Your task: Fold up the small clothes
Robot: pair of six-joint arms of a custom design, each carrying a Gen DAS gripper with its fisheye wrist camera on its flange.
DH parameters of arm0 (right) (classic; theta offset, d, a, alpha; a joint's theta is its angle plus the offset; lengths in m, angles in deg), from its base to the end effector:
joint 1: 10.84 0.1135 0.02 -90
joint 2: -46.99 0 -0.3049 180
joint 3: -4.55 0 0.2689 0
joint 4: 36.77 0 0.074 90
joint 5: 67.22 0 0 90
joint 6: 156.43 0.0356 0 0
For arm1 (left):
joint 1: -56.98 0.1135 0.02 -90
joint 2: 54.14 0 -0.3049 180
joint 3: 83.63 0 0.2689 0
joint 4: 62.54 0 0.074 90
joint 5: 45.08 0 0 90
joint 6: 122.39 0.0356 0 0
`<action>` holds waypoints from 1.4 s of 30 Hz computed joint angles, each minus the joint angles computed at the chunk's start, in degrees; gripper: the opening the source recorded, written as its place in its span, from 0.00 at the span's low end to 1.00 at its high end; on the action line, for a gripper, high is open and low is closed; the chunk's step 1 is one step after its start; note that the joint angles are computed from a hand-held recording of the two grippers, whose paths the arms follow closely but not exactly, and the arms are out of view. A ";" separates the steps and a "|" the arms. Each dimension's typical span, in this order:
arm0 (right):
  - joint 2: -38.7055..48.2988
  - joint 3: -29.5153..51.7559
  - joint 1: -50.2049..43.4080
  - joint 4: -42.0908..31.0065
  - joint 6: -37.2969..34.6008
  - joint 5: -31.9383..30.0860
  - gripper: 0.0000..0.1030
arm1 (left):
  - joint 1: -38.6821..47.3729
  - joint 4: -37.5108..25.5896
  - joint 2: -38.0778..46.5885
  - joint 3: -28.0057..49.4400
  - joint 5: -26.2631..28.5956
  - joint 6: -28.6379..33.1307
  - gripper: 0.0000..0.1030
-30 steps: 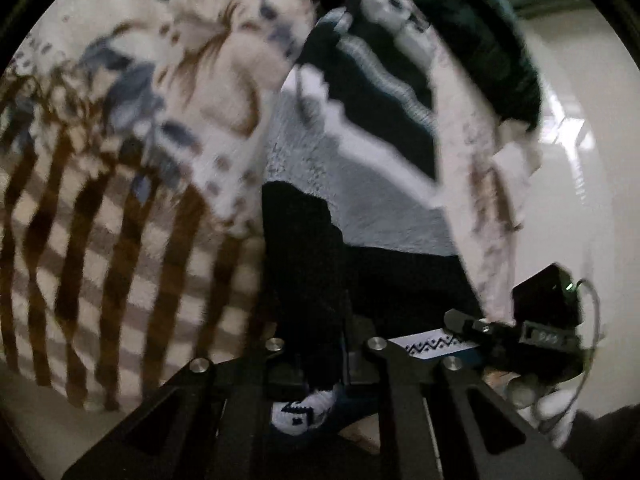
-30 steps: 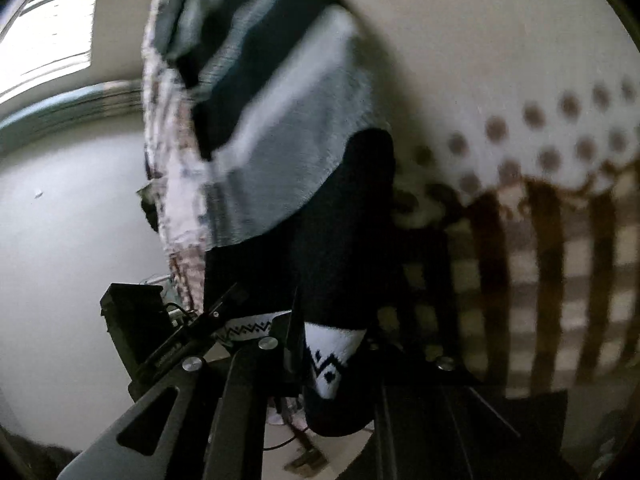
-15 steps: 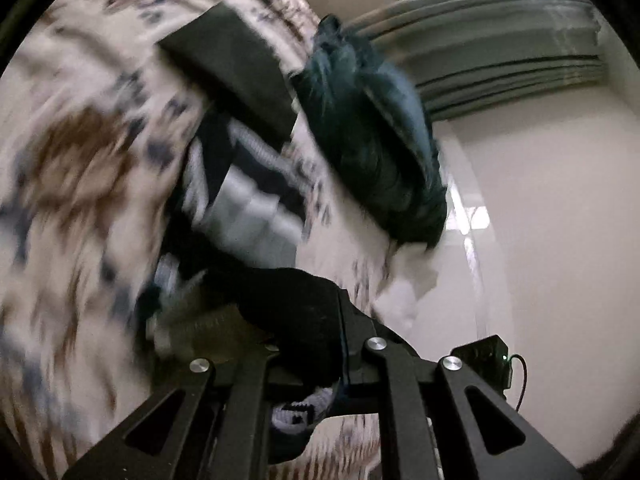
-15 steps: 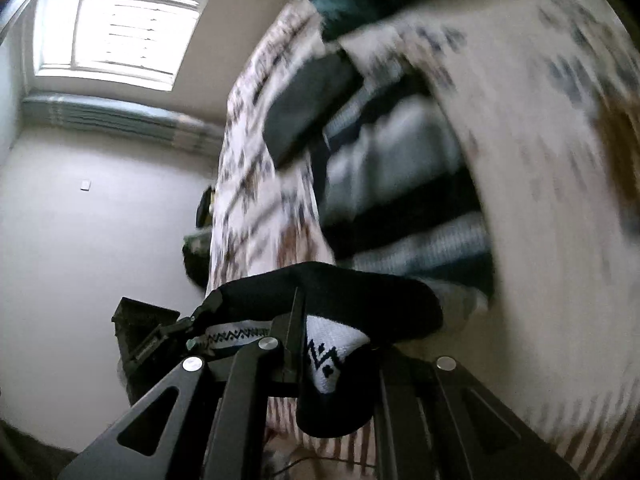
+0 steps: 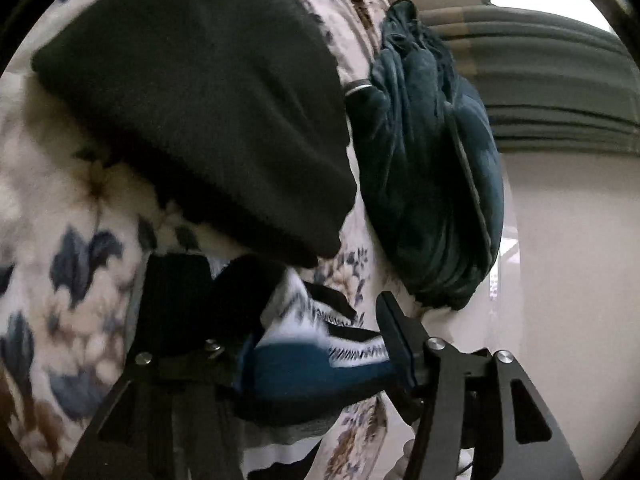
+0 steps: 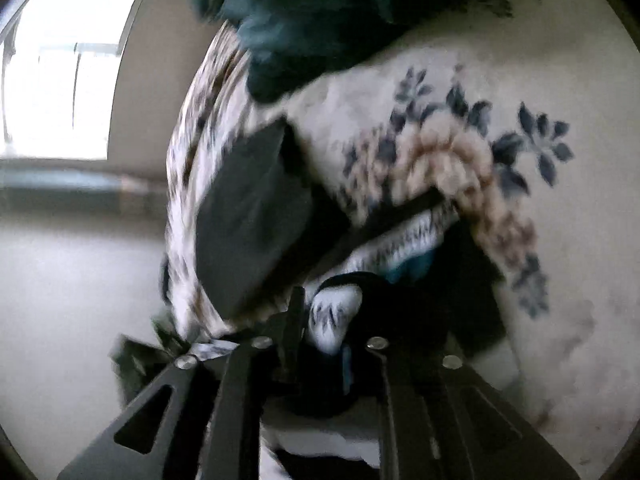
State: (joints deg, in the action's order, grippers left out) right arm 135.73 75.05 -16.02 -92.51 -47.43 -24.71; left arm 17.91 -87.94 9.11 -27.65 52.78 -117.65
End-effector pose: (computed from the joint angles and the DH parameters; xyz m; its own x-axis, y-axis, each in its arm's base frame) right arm 0.2969 -0.0006 0.2399 -0.9512 0.3071 -0.0303 0.1778 0.6254 0.7598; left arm 0.1844 -0.1560 0.2928 -0.7459 -0.6660 0.0040 -0.3587 0.3966 -0.8450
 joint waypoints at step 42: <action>0.06 0.84 -7.51 -11.99 -22.65 16.80 0.58 | -10.57 -22.24 -7.41 2.25 -12.18 7.31 0.74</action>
